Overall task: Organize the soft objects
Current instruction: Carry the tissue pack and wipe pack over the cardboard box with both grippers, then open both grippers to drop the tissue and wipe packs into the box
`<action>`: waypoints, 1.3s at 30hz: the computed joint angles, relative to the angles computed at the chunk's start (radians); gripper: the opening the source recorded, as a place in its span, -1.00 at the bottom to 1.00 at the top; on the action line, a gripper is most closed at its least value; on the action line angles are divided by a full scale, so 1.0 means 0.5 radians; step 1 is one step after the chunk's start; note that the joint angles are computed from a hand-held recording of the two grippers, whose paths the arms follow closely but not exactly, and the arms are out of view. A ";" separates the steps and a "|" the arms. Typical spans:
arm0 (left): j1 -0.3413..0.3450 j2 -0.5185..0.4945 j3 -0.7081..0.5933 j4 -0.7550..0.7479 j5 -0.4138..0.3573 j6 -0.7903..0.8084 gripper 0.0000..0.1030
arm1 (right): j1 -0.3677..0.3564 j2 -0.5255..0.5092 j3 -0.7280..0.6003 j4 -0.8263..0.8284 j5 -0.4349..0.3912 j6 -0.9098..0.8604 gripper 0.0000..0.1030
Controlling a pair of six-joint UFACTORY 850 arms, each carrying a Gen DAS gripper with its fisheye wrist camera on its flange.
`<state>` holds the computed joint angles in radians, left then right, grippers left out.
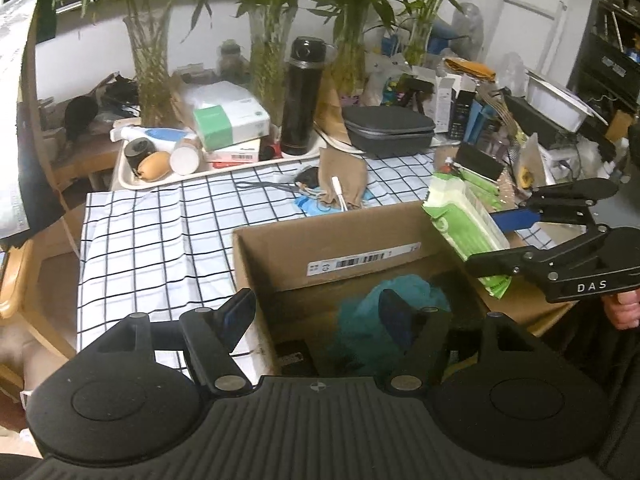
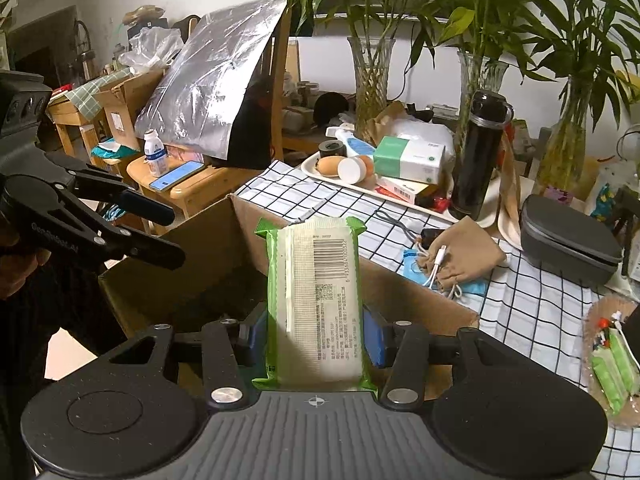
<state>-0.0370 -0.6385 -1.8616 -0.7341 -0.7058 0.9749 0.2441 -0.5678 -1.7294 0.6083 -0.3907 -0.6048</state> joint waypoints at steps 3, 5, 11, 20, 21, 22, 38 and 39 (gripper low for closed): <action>0.010 0.020 0.024 -0.023 0.033 0.034 0.31 | 0.003 -0.002 -0.004 -0.002 -0.006 -0.002 0.00; 0.016 0.039 0.050 -0.044 0.066 0.066 0.31 | 0.004 -0.009 -0.013 -0.003 -0.014 -0.003 0.00; 0.037 0.067 0.081 -0.126 0.107 0.121 0.31 | 0.013 -0.046 -0.068 -0.001 -0.055 -0.028 0.00; 0.057 0.079 0.087 -0.064 0.150 0.026 0.31 | 0.060 -0.149 -0.231 0.013 -0.173 -0.113 -0.01; 0.062 0.078 0.086 -0.060 0.149 0.025 0.31 | 0.067 -0.160 -0.251 0.025 -0.189 -0.135 0.00; 0.064 0.081 0.091 -0.051 0.153 0.021 0.31 | 0.071 -0.174 -0.272 0.068 -0.214 -0.195 0.00; 0.072 0.086 0.102 -0.018 0.136 0.013 0.31 | 0.068 -0.090 -0.145 0.230 -0.079 -0.419 0.63; 0.071 0.084 0.099 -0.024 0.134 0.019 0.31 | 0.065 -0.079 -0.128 0.231 -0.063 -0.414 0.67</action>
<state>-0.0017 -0.5967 -1.8122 -0.7463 -0.6388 0.9845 0.2765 -0.6073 -1.7932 0.7237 -0.4224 -0.8120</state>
